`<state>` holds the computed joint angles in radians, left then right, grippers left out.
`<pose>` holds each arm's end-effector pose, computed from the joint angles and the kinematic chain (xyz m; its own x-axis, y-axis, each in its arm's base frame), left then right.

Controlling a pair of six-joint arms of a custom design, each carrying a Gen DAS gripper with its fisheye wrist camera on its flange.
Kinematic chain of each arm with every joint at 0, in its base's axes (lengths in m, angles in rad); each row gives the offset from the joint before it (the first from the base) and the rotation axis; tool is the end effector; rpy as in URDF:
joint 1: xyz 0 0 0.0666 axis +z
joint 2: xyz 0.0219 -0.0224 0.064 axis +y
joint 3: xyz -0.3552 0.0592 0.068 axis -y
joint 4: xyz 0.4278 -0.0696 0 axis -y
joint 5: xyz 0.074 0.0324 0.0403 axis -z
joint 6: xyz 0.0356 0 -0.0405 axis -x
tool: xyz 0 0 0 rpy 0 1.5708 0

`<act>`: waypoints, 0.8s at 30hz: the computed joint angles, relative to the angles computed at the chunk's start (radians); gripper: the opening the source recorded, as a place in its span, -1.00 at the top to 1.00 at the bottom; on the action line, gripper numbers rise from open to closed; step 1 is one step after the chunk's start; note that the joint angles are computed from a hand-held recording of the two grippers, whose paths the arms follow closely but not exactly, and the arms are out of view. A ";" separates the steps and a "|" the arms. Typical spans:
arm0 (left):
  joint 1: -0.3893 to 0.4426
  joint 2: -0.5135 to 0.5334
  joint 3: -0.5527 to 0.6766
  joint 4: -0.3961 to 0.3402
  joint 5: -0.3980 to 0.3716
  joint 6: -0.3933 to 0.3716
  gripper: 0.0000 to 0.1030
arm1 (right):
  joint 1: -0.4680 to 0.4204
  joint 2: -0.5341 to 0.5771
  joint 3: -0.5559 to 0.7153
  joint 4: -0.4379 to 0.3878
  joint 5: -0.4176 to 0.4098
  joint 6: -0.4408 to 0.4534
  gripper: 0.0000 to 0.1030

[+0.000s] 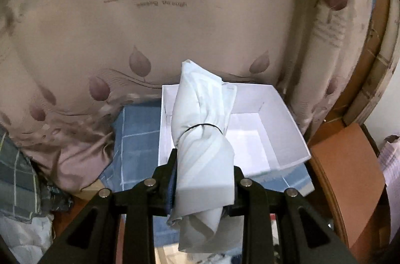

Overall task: Take underwear out of drawer
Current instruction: 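Carry the white rolled underwear into the open white box with the left gripper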

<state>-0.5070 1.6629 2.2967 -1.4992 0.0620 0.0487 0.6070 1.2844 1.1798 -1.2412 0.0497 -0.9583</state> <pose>0.4689 -0.2634 0.6479 -0.6901 0.3277 -0.6453 0.4867 0.8700 -0.0787 0.3598 0.2472 0.3390 -0.9190 0.3567 -0.1679 0.3328 0.9302 0.1547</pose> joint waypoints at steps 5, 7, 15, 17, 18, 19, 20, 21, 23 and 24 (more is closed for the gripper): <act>0.010 0.153 0.118 -0.045 0.008 0.006 0.44 | -0.002 0.000 0.002 -0.004 0.001 -0.001 -0.19; 0.013 0.199 0.145 -0.053 0.016 0.019 0.44 | 0.000 0.005 0.007 -0.008 0.005 0.003 -0.19; 0.005 0.279 0.122 -0.052 -0.025 0.053 0.43 | 0.006 -0.001 0.005 0.001 0.012 -0.005 -0.19; 0.003 0.274 0.092 -0.038 -0.039 0.049 0.43 | 0.004 0.000 0.005 0.004 0.004 0.001 -0.19; -0.002 0.260 0.067 -0.019 -0.063 0.031 0.42 | 0.004 -0.001 0.003 0.006 0.003 -0.001 -0.19; -0.006 0.256 0.059 -0.013 -0.074 0.017 0.42 | 0.003 -0.002 0.002 0.007 0.004 -0.002 -0.19; -0.007 0.259 0.062 -0.018 -0.070 0.010 0.42 | 0.002 -0.003 0.000 0.008 0.003 -0.002 -0.19; -0.007 0.265 0.068 -0.030 -0.066 0.015 0.42 | 0.002 -0.004 0.001 0.009 0.002 -0.001 -0.19; -0.006 0.273 0.075 -0.047 -0.058 0.033 0.42 | 0.000 -0.004 0.000 0.010 0.000 -0.001 -0.19; -0.007 0.274 0.068 -0.050 -0.058 0.038 0.41 | 0.000 -0.004 -0.001 0.010 -0.001 -0.002 -0.19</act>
<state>-0.5137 1.9367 2.3650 -1.5488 0.0037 0.0865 0.6073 1.2800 1.1792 -1.2309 0.0485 -0.9600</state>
